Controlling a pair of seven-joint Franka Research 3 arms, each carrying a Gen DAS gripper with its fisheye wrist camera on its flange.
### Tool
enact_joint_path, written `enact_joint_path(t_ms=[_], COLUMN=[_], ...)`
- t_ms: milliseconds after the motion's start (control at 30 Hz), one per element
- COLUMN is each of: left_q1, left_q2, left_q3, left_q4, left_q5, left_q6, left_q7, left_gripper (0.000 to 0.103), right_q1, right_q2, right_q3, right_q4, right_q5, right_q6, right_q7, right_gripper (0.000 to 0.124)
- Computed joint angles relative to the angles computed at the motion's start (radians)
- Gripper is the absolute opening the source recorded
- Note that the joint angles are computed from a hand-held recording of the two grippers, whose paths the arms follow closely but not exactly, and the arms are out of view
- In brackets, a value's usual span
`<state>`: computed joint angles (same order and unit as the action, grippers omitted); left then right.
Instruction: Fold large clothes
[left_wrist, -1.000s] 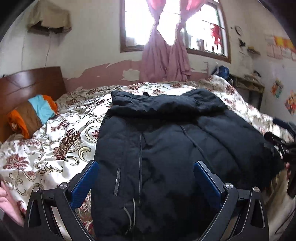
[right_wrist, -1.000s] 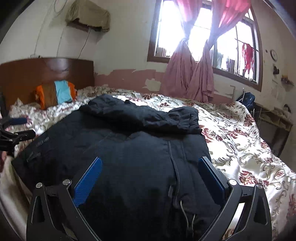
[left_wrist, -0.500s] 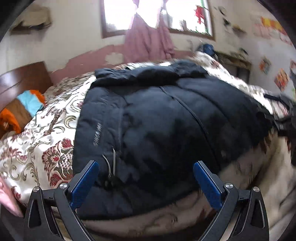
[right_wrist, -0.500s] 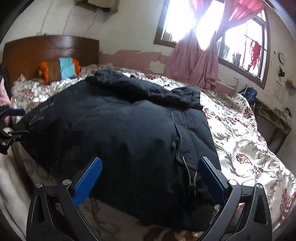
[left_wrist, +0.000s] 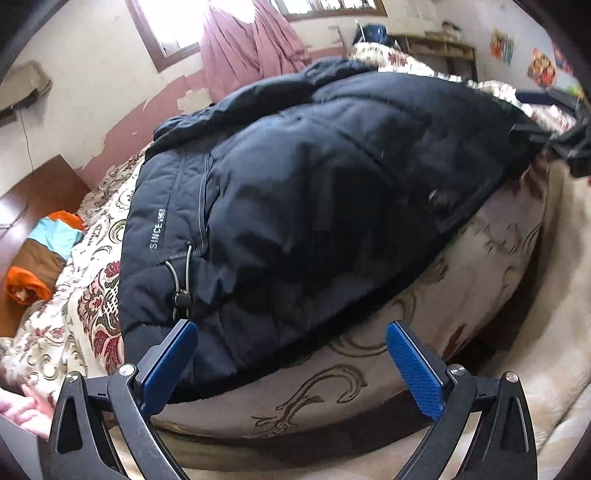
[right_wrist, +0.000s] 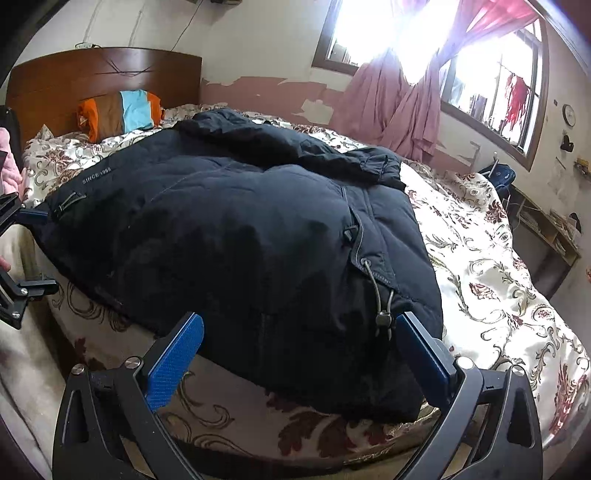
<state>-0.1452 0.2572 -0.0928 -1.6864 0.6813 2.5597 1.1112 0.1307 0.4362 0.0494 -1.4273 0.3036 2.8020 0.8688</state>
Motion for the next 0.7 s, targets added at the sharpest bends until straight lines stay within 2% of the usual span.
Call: enact_joint_path(t_ms=[133, 167, 233, 300, 700], left_q1=[-0.028, -0.038, -0.062, -0.081, -0.087], left_q2=[0.026, 0.046, 0.075, 0.089, 0.098], left_q3=[0.015, 0.019, 0.027, 0.033, 0.025], left_q4=[0.035, 0.061, 0.095, 0.108, 0.115], left_q5=[0.062, 0.082, 0.129, 0.181, 0.220], left_q6=[-0.070, -0.112, -0.177, -0.210, -0.238], left_q7=[-0.037, -0.043, -0.052, -0.059, -0.063], left_gripper=[0.103, 0.103, 0.103, 0.103, 0.103], right_q1=[0.030, 0.039, 0.040, 0.033, 0.023], right_q2=[-0.003, 0.000, 0.005, 0.011, 0.018], right_q3=[-0.040, -0.052, -0.056, -0.051, -0.038], right_q4=[-0.014, -0.012, -0.004, 0.006, 0.007], right_q5=[-0.056, -0.069, -0.073, -0.064, -0.094], right_q6=[0.005, 0.008, 0.006, -0.007, -0.003], right_q7=[0.046, 0.075, 0.116, 0.152, 0.140], right_gripper=[0.101, 0.101, 0.101, 0.101, 0.101])
